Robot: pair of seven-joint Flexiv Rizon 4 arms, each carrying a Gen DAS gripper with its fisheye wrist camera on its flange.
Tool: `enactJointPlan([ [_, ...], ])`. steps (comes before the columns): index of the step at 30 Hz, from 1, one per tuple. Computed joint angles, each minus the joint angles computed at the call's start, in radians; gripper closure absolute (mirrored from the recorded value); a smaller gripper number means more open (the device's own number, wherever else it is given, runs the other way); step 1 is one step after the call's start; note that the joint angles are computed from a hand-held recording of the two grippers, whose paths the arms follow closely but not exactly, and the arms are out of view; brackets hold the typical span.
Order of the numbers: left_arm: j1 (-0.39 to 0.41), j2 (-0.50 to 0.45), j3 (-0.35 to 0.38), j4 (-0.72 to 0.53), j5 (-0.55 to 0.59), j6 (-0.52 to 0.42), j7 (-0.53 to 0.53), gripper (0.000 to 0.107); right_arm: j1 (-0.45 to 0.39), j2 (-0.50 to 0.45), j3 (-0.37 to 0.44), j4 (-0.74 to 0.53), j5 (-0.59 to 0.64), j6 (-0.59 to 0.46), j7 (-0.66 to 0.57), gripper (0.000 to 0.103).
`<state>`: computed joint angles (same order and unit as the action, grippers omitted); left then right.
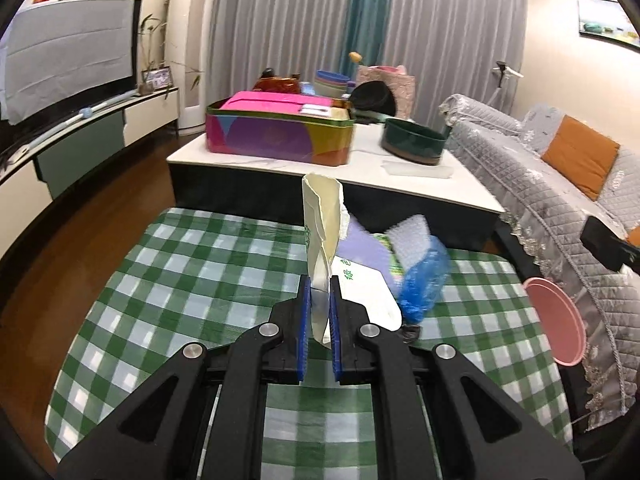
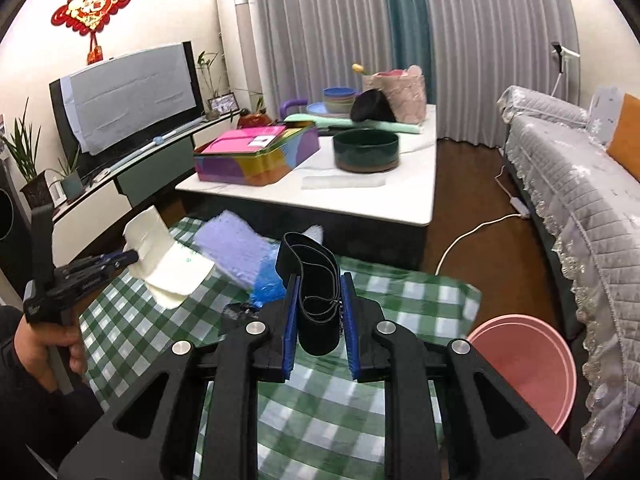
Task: Collect trash
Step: 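Lift the black strap and white paper off the table with both tools, then carry the held strap and paper over the pink bucket with both tools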
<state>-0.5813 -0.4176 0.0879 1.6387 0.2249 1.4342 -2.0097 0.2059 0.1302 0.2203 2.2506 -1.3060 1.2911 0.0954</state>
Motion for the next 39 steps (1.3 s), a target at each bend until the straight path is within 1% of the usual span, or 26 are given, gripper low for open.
enactJointPlan([
  [4,-0.018,0.000,-0.015,-0.005,0.018,0.010,0.022,0.098,-0.044,0.035,-0.019,0.037,-0.130,0.031,0.118,0.083],
  [9,-0.030,-0.023,-0.038,-0.024,0.004,0.017,0.056,0.098,-0.072,0.048,-0.045,0.071,-0.226,0.046,0.217,0.083],
  [12,-0.035,-0.044,-0.053,-0.041,-0.020,0.028,0.078,0.098,-0.078,0.064,-0.050,0.090,-0.233,0.030,0.211,0.083],
  [16,-0.049,-0.074,-0.067,-0.071,-0.046,0.040,0.120,0.098,-0.100,0.092,-0.070,0.117,-0.258,0.045,0.248,0.083],
  [20,-0.068,-0.105,-0.073,-0.107,-0.077,0.031,0.155,0.098,-0.117,0.121,-0.074,0.139,-0.258,0.028,0.245,0.083],
  [26,-0.086,-0.146,-0.096,-0.154,-0.117,0.031,0.209,0.098,-0.146,0.173,-0.078,0.191,-0.228,0.010,0.234,0.082],
  [39,-0.124,-0.203,-0.112,-0.222,-0.167,0.017,0.290,0.098,-0.202,0.255,-0.056,0.258,-0.118,-0.053,0.190,0.082],
])
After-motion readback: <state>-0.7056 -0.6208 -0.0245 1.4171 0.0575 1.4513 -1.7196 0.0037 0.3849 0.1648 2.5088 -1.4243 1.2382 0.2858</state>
